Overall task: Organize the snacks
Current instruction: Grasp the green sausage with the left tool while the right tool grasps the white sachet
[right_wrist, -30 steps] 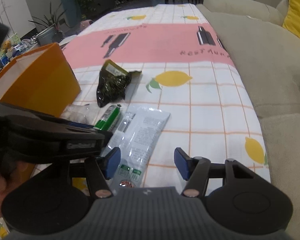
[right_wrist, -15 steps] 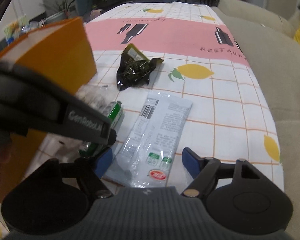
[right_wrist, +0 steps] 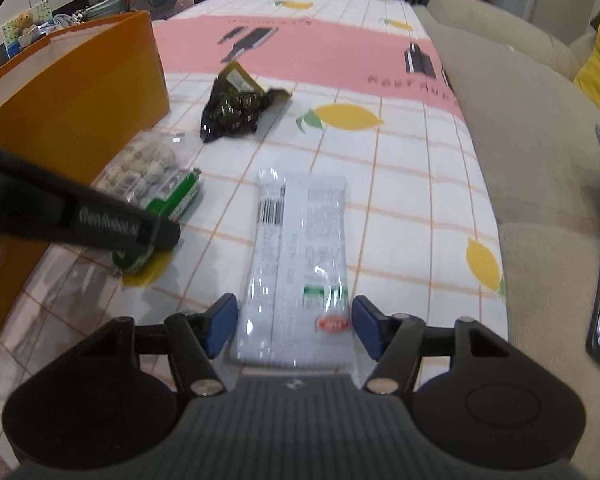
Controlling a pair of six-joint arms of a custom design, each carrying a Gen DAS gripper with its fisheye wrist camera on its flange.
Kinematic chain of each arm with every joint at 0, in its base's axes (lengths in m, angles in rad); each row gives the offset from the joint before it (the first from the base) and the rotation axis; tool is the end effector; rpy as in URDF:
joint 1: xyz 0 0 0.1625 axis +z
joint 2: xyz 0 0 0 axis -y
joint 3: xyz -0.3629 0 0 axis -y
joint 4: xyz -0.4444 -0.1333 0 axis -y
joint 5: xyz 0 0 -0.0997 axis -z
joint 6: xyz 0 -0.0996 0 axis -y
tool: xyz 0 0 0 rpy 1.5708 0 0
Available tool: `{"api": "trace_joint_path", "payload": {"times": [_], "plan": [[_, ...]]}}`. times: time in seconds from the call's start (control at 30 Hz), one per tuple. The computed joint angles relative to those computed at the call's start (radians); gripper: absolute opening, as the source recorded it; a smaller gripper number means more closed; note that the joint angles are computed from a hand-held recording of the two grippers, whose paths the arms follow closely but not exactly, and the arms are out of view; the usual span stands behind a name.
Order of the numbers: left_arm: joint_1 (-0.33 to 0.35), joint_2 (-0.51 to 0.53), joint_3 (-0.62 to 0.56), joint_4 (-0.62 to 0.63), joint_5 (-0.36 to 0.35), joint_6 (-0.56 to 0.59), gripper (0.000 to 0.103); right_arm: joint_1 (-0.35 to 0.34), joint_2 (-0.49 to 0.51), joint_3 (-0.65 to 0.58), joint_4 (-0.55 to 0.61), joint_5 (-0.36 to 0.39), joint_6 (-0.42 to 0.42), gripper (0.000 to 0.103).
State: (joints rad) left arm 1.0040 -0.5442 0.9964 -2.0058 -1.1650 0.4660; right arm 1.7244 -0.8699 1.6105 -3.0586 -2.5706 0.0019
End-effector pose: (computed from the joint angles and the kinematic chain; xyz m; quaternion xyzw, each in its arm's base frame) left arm -0.2884 -0.7746 0.0630 0.4851 0.8509 -0.0017 0.2017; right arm 0.1517 -0.6563 0.1683 -0.1125 -0.8280 0.3540 0.4200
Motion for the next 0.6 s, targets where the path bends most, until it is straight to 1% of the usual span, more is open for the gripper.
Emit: {"api": "trace_joint_path", "payload": {"times": [0.1, 0.17, 0.2, 0.23, 0.33, 0.47, 0.53, 0.57, 0.6], "plan": [[0.002, -0.006, 0.019, -0.041, -0.003, 0.017, 0.033, -0.001, 0.054, -0.044, -0.138, -0.007, -0.161, 0.071], [0.003, -0.008, 0.031, -0.069, -0.005, 0.022, 0.035, -0.008, 0.075, -0.063, -0.190, 0.007, -0.226, 0.071], [0.003, -0.011, 0.039, -0.083, -0.007, 0.033, 0.036, -0.013, 0.082, -0.067, -0.210, 0.018, -0.244, 0.071], [0.002, -0.014, 0.049, -0.099, -0.005, 0.051, 0.037, -0.018, 0.085, -0.071, -0.217, 0.026, -0.246, 0.071], [-0.004, -0.028, 0.091, -0.154, 0.011, 0.095, 0.037, -0.036, 0.069, -0.053, -0.212, 0.069, -0.181, 0.072], [-0.001, -0.040, 0.126, -0.209, 0.003, 0.099, 0.038, -0.036, 0.070, -0.053, -0.218, 0.067, -0.173, 0.070], [0.000, -0.042, 0.131, -0.218, -0.001, 0.094, 0.038, -0.034, 0.076, -0.055, -0.230, 0.061, -0.190, 0.061], [0.001, -0.042, 0.128, -0.214, -0.005, 0.090, 0.031, -0.032, 0.078, -0.055, -0.234, 0.062, -0.194, 0.058], [0.002, -0.043, 0.127, -0.211, -0.011, 0.092, 0.028, -0.030, 0.080, -0.056, -0.238, 0.061, -0.199, 0.050]]}}
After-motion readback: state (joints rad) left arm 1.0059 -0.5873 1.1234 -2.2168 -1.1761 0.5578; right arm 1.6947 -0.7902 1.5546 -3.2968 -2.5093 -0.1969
